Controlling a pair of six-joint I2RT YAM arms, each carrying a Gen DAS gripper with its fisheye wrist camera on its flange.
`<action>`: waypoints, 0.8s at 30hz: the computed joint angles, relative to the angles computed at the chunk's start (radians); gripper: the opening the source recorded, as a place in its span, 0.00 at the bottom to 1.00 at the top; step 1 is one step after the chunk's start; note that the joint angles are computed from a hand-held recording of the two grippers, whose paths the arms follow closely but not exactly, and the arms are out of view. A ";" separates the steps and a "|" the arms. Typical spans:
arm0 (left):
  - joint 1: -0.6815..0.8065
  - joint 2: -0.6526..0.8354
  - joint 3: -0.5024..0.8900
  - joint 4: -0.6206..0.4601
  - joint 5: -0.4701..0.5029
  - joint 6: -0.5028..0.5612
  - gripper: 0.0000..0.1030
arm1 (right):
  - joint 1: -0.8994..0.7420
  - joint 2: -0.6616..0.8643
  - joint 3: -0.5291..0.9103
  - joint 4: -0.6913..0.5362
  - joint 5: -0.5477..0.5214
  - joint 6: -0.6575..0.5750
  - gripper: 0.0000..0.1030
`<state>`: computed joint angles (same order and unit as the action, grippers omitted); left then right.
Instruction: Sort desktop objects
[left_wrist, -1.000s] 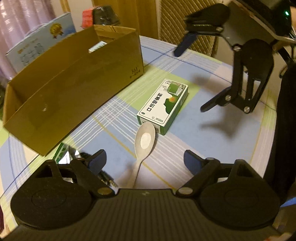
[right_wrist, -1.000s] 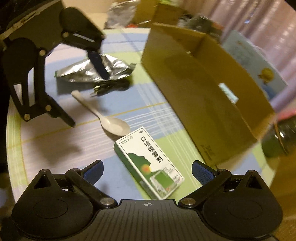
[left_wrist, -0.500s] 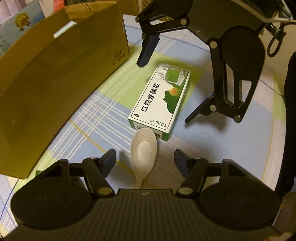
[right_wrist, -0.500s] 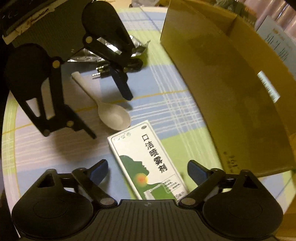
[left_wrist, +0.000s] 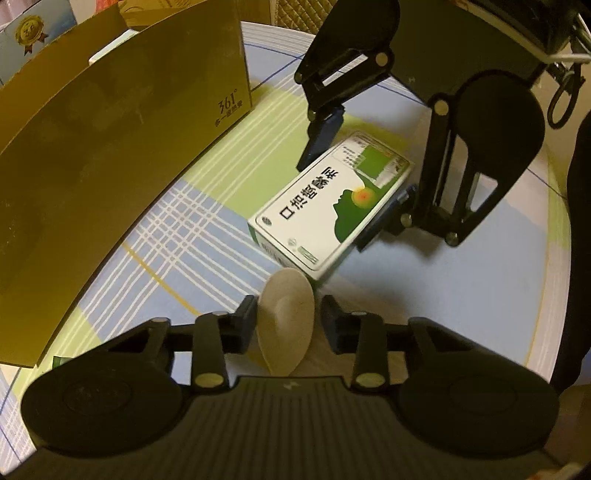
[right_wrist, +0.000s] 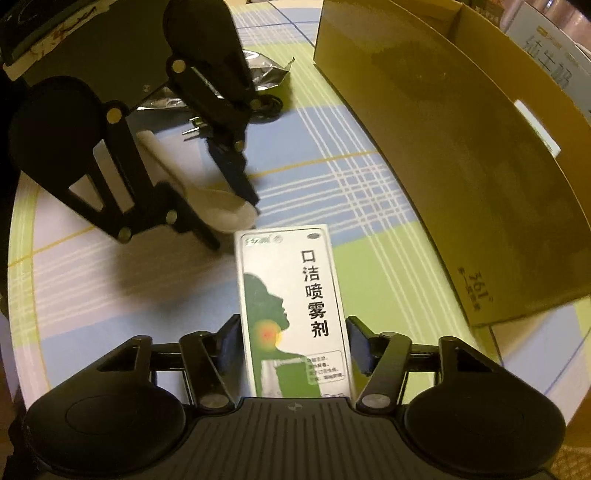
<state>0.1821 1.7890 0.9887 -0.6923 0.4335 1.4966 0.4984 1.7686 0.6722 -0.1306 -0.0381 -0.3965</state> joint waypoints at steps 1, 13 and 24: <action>0.005 -0.010 -0.011 0.002 -0.001 0.012 0.26 | 0.000 -0.013 -0.011 -0.001 0.000 0.017 0.52; 0.206 -0.219 -0.199 -0.193 0.031 0.496 0.25 | 0.194 -0.154 -0.147 -0.006 0.097 0.490 0.51; 0.474 -0.277 -0.233 -0.313 0.055 0.490 0.27 | 0.381 -0.274 -0.240 -0.010 0.247 0.755 0.55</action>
